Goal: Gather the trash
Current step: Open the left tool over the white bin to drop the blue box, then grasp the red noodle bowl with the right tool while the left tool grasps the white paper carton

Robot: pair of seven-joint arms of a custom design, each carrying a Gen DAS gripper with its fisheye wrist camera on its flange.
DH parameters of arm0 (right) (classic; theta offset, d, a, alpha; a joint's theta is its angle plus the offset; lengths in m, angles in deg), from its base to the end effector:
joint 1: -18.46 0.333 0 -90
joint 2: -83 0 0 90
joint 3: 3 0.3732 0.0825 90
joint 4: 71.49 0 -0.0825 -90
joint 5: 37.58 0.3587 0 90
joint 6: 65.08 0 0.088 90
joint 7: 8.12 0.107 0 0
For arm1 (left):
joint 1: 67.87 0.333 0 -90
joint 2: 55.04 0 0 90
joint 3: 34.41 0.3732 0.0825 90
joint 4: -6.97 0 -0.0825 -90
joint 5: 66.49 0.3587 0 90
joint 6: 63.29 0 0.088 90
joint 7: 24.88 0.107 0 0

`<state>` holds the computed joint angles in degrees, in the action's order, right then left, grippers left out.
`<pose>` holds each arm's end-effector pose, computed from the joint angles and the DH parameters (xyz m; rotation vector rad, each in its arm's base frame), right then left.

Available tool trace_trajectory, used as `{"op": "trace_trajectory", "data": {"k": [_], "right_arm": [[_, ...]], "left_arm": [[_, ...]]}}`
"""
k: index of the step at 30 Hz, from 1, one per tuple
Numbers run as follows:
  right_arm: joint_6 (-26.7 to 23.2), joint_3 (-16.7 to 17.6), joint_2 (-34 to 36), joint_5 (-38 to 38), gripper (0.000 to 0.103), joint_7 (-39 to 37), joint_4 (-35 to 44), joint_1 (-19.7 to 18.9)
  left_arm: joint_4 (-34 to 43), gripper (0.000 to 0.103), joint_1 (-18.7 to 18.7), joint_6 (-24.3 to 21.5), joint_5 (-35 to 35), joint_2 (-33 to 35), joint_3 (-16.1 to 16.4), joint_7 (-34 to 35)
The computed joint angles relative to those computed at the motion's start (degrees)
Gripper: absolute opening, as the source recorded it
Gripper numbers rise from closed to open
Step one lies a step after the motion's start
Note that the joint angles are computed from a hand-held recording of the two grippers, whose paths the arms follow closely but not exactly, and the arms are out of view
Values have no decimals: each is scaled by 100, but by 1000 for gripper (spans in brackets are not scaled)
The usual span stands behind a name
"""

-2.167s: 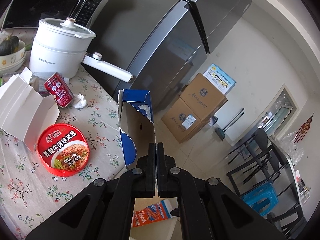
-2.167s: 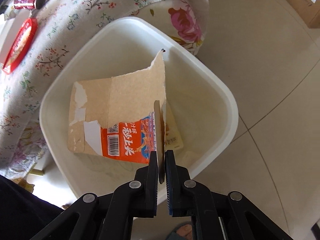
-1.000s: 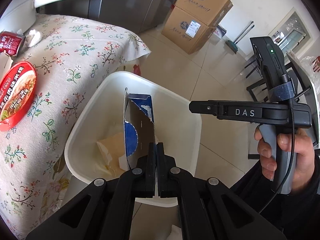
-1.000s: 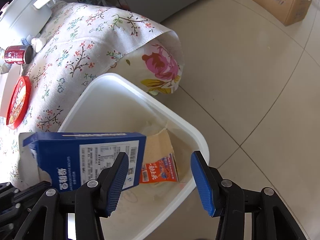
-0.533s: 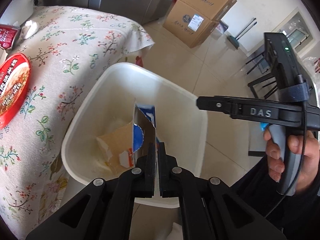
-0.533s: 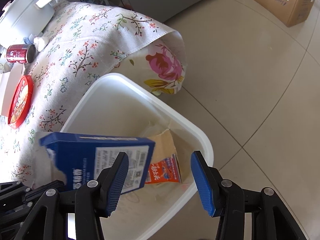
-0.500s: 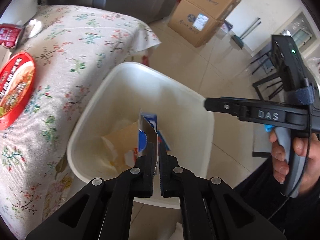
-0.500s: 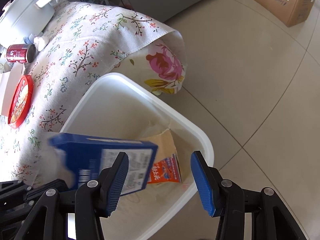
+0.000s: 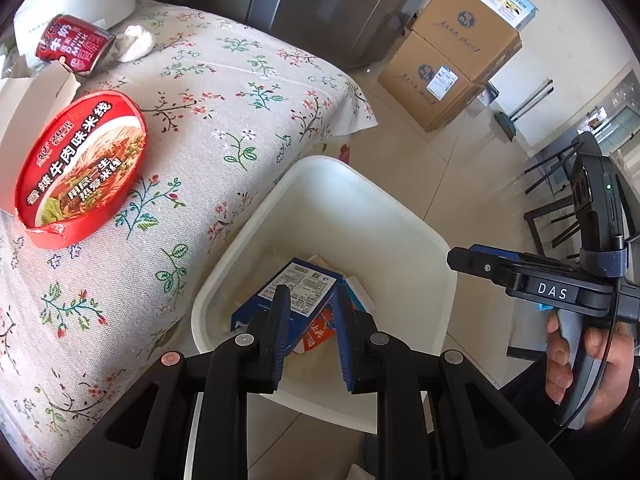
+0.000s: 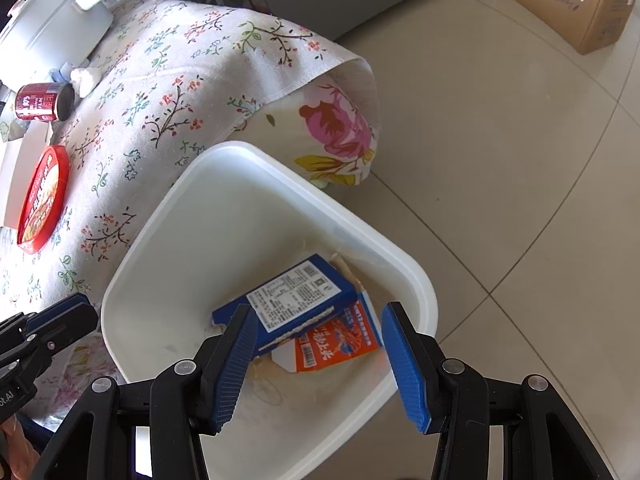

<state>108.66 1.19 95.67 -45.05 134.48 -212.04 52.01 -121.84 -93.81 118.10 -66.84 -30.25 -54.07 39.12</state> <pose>0.4033 0.3236 0.3268 -1.8282 2.0976 -0.0291 0.4256 -0.4131 0.3124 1.8094 -2.3774 0.7994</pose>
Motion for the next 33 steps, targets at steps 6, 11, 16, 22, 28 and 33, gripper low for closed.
{"op": "trace_trajectory", "data": {"k": [6,11,16,22,28,33], "right_arm": [[-18,36,35,21,57,-51,32,-18],[123,261,97,263,57,-332,58,-198],[547,1052,212,1034,59,-999,132,-817],[939,1567,492,1502,61,-1436,524,-1091],[1531,2802,1193,1409,63,-1540,986,-2052],[1651,2954,1794,980,63,-1308,1563,-2044]], "left_arm": [[-63,23,-57,209,1,-38,88,-98],[-184,23,-146,357,-38,-169,272,-227],[-498,23,-275,710,-141,-498,610,-407],[-1057,31,377,1159,-374,-915,467,-800],[-1652,41,1911,1715,122,-1109,-257,-1929],[-1884,48,3331,2238,1438,-862,-836,-3498]]}}
